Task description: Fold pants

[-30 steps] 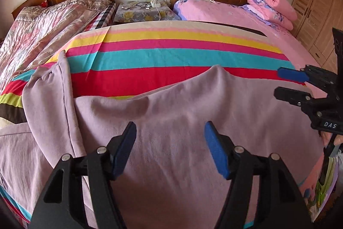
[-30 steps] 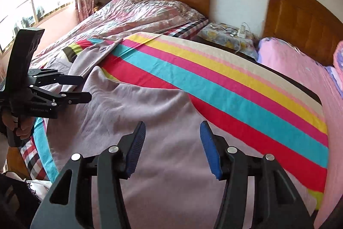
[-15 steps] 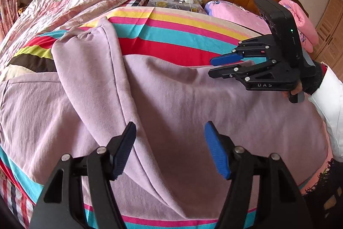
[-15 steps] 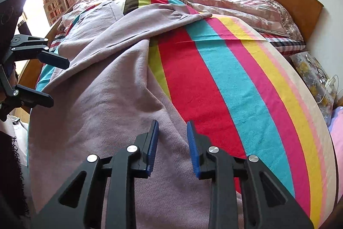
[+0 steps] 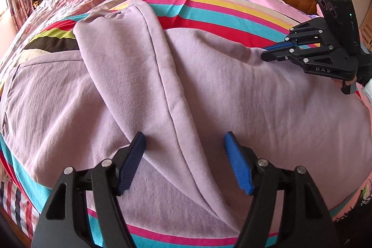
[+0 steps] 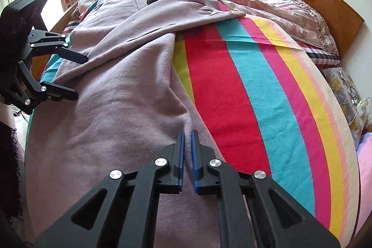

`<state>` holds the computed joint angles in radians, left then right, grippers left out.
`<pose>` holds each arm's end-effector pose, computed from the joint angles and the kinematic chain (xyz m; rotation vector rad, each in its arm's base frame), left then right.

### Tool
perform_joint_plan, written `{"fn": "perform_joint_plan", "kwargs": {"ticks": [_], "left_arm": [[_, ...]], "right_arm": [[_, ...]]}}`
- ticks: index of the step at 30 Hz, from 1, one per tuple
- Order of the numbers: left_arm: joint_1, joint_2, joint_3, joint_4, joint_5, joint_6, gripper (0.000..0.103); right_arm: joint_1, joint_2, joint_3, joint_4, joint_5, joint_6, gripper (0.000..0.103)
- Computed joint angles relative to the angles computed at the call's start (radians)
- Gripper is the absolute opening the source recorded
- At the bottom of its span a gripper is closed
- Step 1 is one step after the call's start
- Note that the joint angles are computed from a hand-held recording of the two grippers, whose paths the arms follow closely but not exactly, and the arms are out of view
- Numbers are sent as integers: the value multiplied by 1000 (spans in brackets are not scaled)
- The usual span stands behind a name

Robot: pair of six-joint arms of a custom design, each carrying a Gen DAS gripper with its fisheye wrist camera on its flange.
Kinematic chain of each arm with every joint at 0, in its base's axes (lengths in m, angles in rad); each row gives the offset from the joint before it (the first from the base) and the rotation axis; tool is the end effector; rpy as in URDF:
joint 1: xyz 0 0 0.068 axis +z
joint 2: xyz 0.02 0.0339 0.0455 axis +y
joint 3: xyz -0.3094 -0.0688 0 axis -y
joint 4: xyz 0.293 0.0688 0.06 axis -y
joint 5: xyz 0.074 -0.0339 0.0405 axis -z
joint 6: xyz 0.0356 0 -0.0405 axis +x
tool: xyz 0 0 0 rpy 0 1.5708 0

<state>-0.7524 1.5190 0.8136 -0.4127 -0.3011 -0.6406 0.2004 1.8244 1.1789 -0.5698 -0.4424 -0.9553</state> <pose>0.2359 -0.2063 0.1811 0.0547 2.6055 -0.0817 0.3936 0.0955 0.1851 -1.5245 2.1435 0.3754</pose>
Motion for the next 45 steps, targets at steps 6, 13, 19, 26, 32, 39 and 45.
{"fn": "perform_joint_plan", "kwargs": {"ticks": [6, 13, 19, 26, 32, 39, 45], "left_arm": [[2, -10, -8, 1, 1, 6, 66], [22, -54, -24, -36, 4, -40, 66], [-11, -81, 86, 34, 55, 65, 71], [-22, 406, 551, 5, 335, 212, 80], [-46, 665, 844, -83, 320, 259, 88], [-75, 690, 873, -110, 226, 259, 90], [-105, 690, 851, -81, 156, 276, 97]], "right_arm": [[2, -30, -15, 93, 20, 86, 4], [-36, -31, -28, 133, 23, 228, 38], [-218, -270, -212, 203, 51, 338, 44], [-476, -428, -399, 128, 154, 369, 44], [-828, -420, -420, 61, 66, 306, 45], [-1086, -352, -388, 48, -88, 273, 45], [-1177, -353, -448, 40, -183, 158, 47]]}}
